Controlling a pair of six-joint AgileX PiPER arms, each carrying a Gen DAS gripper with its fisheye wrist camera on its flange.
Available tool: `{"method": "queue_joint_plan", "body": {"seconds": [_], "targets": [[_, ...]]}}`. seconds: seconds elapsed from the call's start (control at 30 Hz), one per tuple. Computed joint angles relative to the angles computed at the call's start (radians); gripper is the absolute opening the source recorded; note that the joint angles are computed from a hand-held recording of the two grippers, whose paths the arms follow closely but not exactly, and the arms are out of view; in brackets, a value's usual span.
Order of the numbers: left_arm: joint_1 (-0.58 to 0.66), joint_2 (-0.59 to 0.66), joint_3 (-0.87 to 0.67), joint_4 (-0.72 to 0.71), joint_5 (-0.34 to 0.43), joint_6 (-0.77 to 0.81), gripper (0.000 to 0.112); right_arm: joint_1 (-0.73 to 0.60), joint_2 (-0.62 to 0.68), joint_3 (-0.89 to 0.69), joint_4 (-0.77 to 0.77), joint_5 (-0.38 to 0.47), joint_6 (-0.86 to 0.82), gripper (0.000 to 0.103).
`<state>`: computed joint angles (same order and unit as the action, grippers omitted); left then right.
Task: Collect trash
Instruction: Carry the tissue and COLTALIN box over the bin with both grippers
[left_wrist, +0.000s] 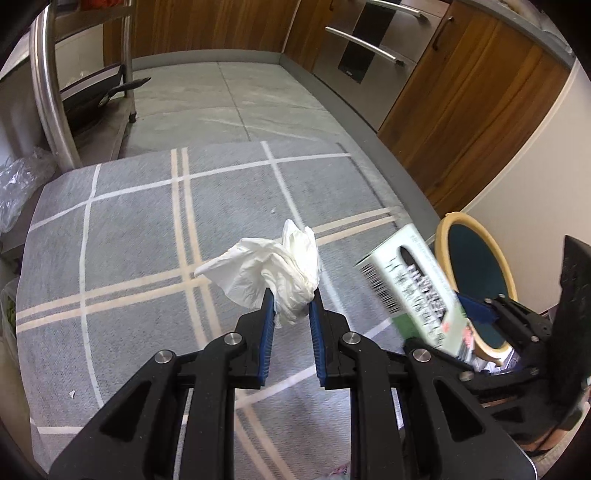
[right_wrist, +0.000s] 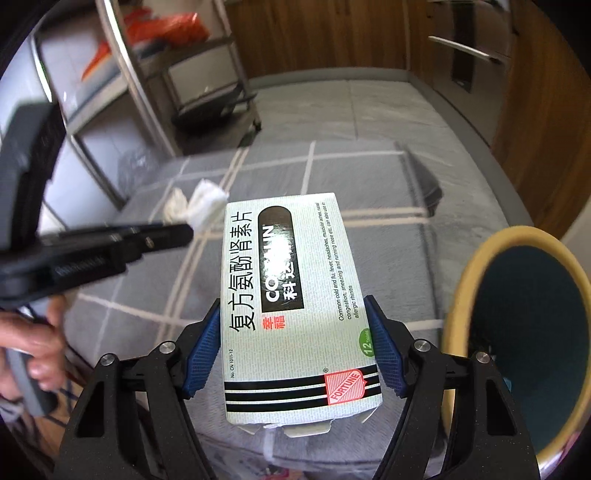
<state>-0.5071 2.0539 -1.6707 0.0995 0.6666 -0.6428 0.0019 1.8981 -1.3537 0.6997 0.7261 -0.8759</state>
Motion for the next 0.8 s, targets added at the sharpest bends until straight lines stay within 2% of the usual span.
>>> {"method": "queue_joint_plan", "body": {"seconds": [0.43, 0.6, 0.8], "targets": [[-0.07, 0.068, -0.201, -0.002, 0.064, 0.017, 0.018, -0.23, -0.155, 0.034, 0.103, 0.112, -0.052, 0.074], [-0.101, 0.125, -0.333, -0.01, 0.115, 0.035, 0.018, -0.33, -0.174, 0.022, 0.115, 0.147, -0.061, 0.074], [-0.145, 0.24, -0.565, -0.023, 0.219, 0.06, 0.018, -0.418, -0.158, 0.015, 0.156, 0.155, -0.081, 0.074]]}}
